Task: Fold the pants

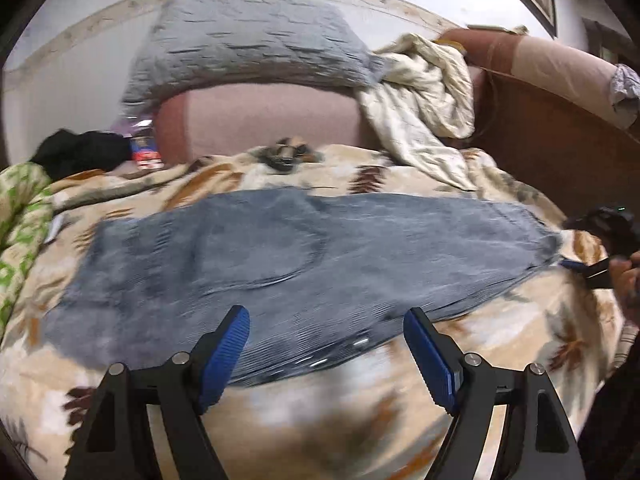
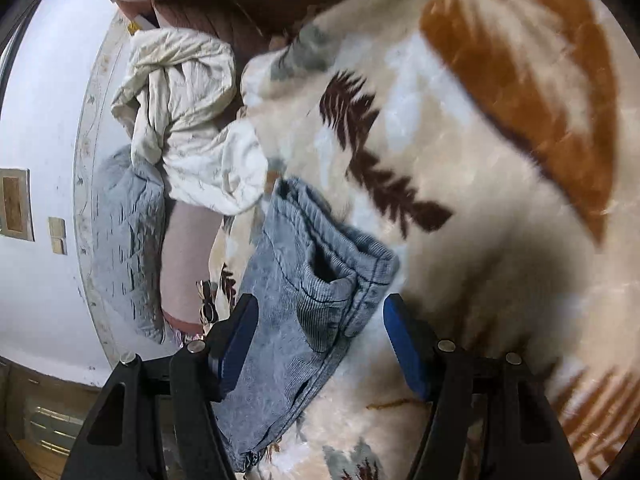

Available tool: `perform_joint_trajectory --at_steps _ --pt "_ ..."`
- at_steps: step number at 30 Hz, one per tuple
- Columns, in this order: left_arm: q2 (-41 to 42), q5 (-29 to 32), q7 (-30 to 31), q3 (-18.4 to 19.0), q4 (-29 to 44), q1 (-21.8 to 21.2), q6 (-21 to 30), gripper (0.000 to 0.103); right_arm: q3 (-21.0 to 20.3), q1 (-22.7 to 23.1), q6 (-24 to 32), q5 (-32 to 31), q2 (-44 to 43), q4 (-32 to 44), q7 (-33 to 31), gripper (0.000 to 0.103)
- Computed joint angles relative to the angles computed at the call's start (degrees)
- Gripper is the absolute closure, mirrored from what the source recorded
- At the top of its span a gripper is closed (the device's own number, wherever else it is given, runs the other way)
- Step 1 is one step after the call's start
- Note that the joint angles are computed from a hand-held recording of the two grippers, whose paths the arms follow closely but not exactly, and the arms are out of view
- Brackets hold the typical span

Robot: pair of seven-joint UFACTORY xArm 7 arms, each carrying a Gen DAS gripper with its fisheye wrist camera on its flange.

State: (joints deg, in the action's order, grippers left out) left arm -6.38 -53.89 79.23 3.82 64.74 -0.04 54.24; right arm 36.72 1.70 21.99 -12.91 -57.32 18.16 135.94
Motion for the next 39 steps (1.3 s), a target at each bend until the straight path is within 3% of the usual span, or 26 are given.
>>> perform_joint_trajectory --at_steps 3,7,16,20,25,30,37,39 --pt "-0.72 2.20 -2.16 -2.43 1.76 -2.45 0.52 0.021 -0.08 0.18 1.53 0.46 2.43 0.94 0.08 0.037" --pt "3.08 8.20 -7.85 -6.05 9.54 -6.66 5.19 0.020 0.29 -0.31 1.98 -0.32 2.88 1.25 1.13 0.036" --pt "15.31 22.97 -17.07 -15.13 24.85 -17.33 4.78 0.020 -0.11 -1.05 -2.81 -2.03 2.57 -0.52 0.68 0.036" --pt "22.55 28.74 -19.80 -17.53 33.50 -21.51 7.68 0.022 -0.44 -0.97 -7.31 -1.38 1.07 -3.10 0.02 0.037" --pt "32.42 33.93 -23.51 -19.15 46.71 -26.02 15.58 0.035 -1.39 -0.17 -13.62 0.07 0.04 -6.21 -3.45 0.038" --pt "42.67 37.85 -26.92 -19.41 61.36 -31.05 24.10 0.039 -1.28 0.16 -17.57 2.74 -0.89 -8.34 -6.29 0.039" --pt "53.54 42.51 -28.27 -17.37 77.02 -36.91 33.26 0.046 -1.72 0.71 -12.86 3.95 1.44 -5.38 -11.27 0.039" --pt "53.84 42.82 -27.83 -16.96 76.66 -37.49 33.95 0.050 -1.73 0.72 -11.38 3.86 2.23 -4.38 -12.23 0.039"
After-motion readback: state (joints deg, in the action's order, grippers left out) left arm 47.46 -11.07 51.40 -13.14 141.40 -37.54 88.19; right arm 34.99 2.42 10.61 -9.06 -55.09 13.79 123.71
